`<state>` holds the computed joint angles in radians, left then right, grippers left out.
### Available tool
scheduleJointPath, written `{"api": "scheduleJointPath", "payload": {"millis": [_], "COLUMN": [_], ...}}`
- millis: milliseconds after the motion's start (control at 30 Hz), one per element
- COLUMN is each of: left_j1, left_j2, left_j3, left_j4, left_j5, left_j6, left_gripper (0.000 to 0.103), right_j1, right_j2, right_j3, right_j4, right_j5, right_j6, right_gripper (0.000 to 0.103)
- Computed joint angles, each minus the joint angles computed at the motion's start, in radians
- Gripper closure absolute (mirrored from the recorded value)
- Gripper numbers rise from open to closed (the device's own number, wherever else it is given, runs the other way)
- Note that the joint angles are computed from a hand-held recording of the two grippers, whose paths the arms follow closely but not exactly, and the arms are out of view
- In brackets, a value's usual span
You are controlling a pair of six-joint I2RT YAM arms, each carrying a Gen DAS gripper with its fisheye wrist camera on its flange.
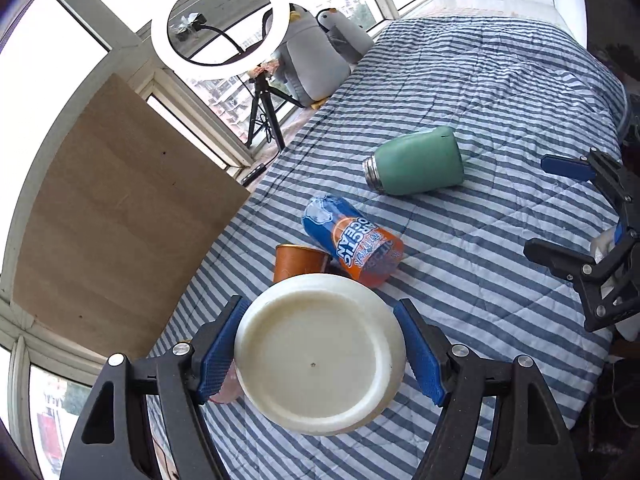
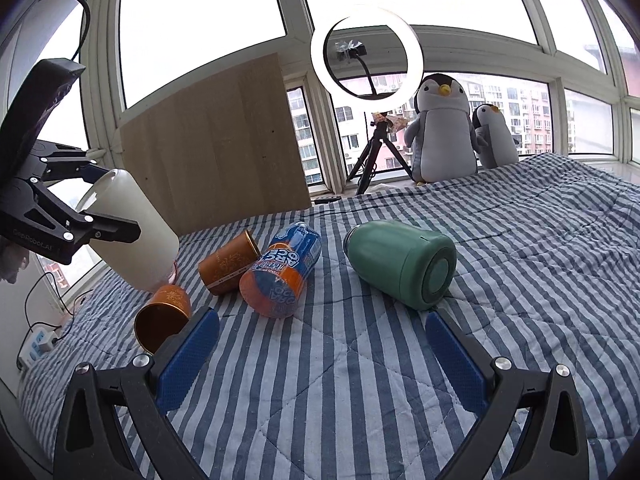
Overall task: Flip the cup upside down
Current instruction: 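Lift the white cup with the left gripper and rotate it rim-down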
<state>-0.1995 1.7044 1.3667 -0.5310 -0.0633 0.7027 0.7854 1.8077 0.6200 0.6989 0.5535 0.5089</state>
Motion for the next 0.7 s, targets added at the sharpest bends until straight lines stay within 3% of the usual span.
{"api": "scheduleJointPath", "payload": {"millis": [267, 333, 433, 500, 533, 700], "left_j1": [-0.194, -0.205, -0.179, -0.134, -0.111, 0.056], "left_j2": [0.047, 0.066, 0.097, 0.121, 0.118, -0.031], "left_j3": [-0.060, -0.073, -0.126, -0.171, -0.199, -0.364], "left_j4": [0.096, 0.129, 0.195, 0.201, 0.212, 0.255], "left_j5": [0.103, 0.177, 0.282, 0.270, 0.253, 0.315], "left_j6": [-0.111, -0.141, -0.169, -0.146, -0.152, -0.174], "left_gripper": [0.025, 0.025, 0.025, 0.023, 0.014, 0.009], "right_j1": [-0.017, -0.025, -0.041, -0.052, -0.054, -0.020], "right_j2": [-0.137, -0.158, -0.196, -0.226, -0.240, -0.252], "right_j3": [-0.185, -0.218, -0.271, -0.304, -0.318, -0.350], "right_j4": [0.001, 0.002, 0.012, 0.017, 0.018, 0.074], "right_j5": [0.078, 0.092, 0.104, 0.099, 0.095, 0.092], "right_j6": [0.052, 0.059, 0.076, 0.092, 0.098, 0.066], "right_gripper": [0.001, 0.001, 0.001, 0.001, 0.001, 0.001]}}
